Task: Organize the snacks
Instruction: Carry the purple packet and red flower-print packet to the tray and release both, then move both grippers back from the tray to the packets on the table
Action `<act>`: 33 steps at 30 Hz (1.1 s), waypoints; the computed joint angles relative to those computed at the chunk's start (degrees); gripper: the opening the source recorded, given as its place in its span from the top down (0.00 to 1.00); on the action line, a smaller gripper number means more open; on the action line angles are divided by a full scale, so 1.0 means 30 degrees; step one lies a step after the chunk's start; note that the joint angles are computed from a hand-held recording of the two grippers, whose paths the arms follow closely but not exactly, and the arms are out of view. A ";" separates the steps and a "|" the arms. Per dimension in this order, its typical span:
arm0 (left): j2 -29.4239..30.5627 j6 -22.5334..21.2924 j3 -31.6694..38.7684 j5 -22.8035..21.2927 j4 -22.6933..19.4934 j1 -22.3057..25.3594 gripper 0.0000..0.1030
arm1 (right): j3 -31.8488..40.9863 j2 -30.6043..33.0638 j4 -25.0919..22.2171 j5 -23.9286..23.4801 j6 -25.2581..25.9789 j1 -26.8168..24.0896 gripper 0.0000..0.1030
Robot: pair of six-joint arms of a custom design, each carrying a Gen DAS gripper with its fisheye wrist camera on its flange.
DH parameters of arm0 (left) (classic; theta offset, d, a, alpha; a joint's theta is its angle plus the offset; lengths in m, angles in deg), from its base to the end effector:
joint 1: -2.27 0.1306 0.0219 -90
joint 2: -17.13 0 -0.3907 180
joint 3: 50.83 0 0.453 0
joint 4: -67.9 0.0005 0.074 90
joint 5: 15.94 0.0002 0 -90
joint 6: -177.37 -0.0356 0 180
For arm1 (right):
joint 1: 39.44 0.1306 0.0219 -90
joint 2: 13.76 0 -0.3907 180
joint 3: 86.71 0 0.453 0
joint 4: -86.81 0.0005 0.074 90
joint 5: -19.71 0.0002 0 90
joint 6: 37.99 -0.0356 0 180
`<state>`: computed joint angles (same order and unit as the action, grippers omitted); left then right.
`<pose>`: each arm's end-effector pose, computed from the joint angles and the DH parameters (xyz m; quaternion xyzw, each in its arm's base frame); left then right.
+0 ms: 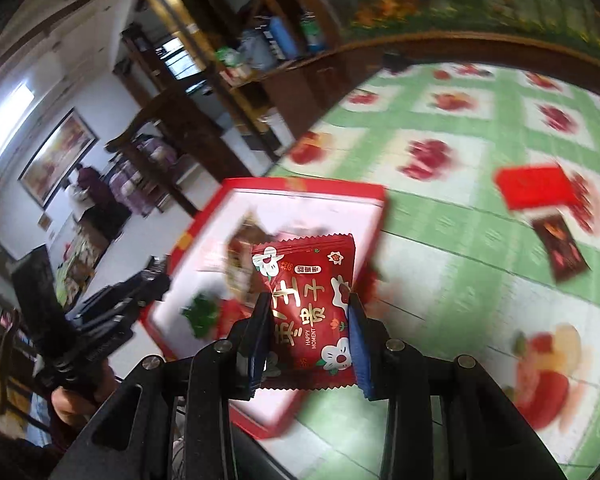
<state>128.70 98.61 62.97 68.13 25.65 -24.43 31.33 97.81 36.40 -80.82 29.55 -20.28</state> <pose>0.6284 -0.3125 0.4411 0.1001 0.8999 -0.0928 0.4142 0.6536 0.2334 0.4692 -0.0095 0.9171 0.2173 0.3341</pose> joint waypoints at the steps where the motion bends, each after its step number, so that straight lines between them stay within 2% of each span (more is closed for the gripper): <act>1: 0.0003 0.0066 -0.0006 -0.0059 -0.0010 0.0079 0.61 | 0.0452 0.0264 -0.0089 0.0038 0.0191 0.0179 0.65; 10: 0.0074 0.0305 -0.0183 0.0073 -0.0154 0.0583 0.60 | 0.5358 0.3494 -0.1429 0.0666 0.1904 0.1901 0.65; 18: -0.0094 0.0178 -0.0499 0.0081 -0.0192 0.0786 0.59 | 0.7631 0.5450 -0.2480 0.1256 0.2647 0.2564 0.62; 21: -0.0162 0.0152 -0.0545 -0.0193 -0.0109 0.0738 0.47 | 0.7051 0.5154 -0.1850 0.1237 0.2698 0.2505 0.60; 23: -0.0273 0.0104 -0.0656 -0.0360 0.0161 0.0711 0.43 | 0.6582 0.4819 -0.1378 0.1069 0.2499 0.2400 0.49; 30: -0.0124 -0.0078 -0.0338 -0.0598 0.0058 0.0561 0.42 | 0.2888 0.2365 0.1876 0.0612 0.1010 0.1194 0.46; 33: -0.0005 -0.0286 -0.0044 -0.0502 -0.0098 0.0323 0.42 | 0.1131 0.1244 0.2739 0.1024 0.0895 0.0641 0.42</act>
<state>128.69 97.75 62.84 66.63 25.35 -23.46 34.72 101.54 44.62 -77.75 32.23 -18.36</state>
